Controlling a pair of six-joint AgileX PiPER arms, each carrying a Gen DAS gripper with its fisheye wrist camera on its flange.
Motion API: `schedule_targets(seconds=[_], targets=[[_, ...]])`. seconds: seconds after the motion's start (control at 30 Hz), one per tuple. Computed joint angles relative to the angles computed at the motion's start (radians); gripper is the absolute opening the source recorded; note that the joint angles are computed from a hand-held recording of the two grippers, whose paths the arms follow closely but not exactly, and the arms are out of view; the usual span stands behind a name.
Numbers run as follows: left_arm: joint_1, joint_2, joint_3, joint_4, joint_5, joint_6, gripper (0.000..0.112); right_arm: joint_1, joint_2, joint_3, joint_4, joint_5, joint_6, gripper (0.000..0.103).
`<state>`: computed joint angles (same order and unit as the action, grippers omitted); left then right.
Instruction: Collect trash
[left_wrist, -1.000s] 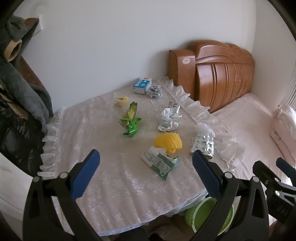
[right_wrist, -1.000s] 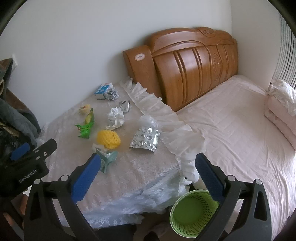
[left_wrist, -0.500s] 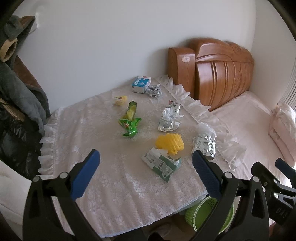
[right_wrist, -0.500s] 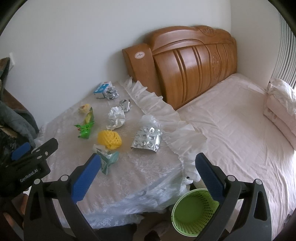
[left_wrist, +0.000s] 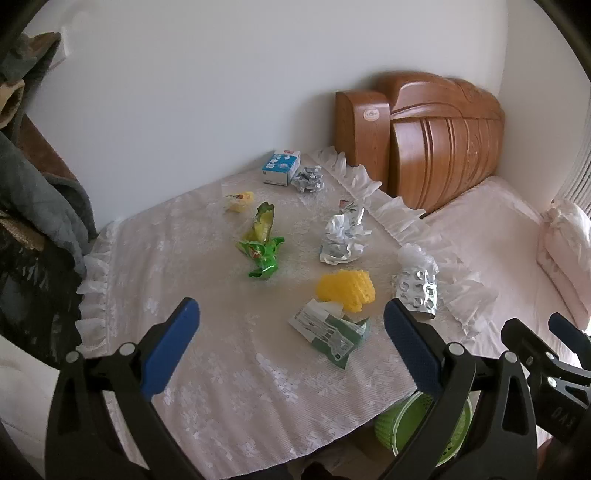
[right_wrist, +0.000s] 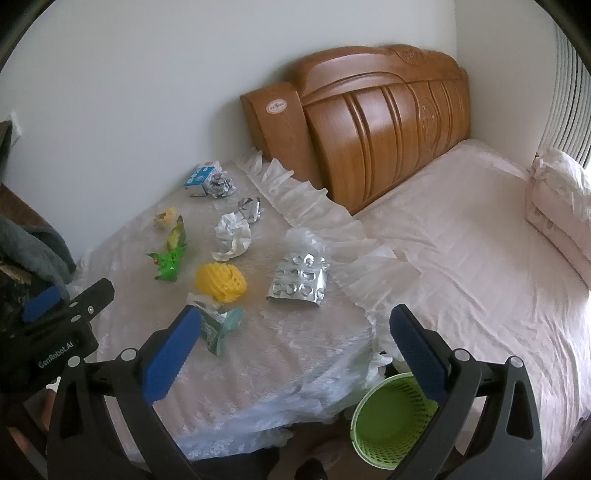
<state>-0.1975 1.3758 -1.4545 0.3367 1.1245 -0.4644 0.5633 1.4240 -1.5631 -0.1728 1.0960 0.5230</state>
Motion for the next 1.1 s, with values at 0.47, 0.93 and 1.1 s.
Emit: schedule_targets(seconds=[0.47,0.93,1.1], targets=[[0.09,0.014,-0.012,-0.081,-0.027,0.111,0.095,0.069,0.066,-0.081,-0.065,0.056,0.072,0.101],[0.117,0.022,-0.015,-0.106,-0.034,0.146,0.095,0.094,0.085,-0.1,-0.083,0.071,0.096,0.101],[0.122,0.019,-0.01,-0.109,-0.038,0.151,0.095,0.101,0.088,-0.104,-0.088,0.076,0.103,0.101]])
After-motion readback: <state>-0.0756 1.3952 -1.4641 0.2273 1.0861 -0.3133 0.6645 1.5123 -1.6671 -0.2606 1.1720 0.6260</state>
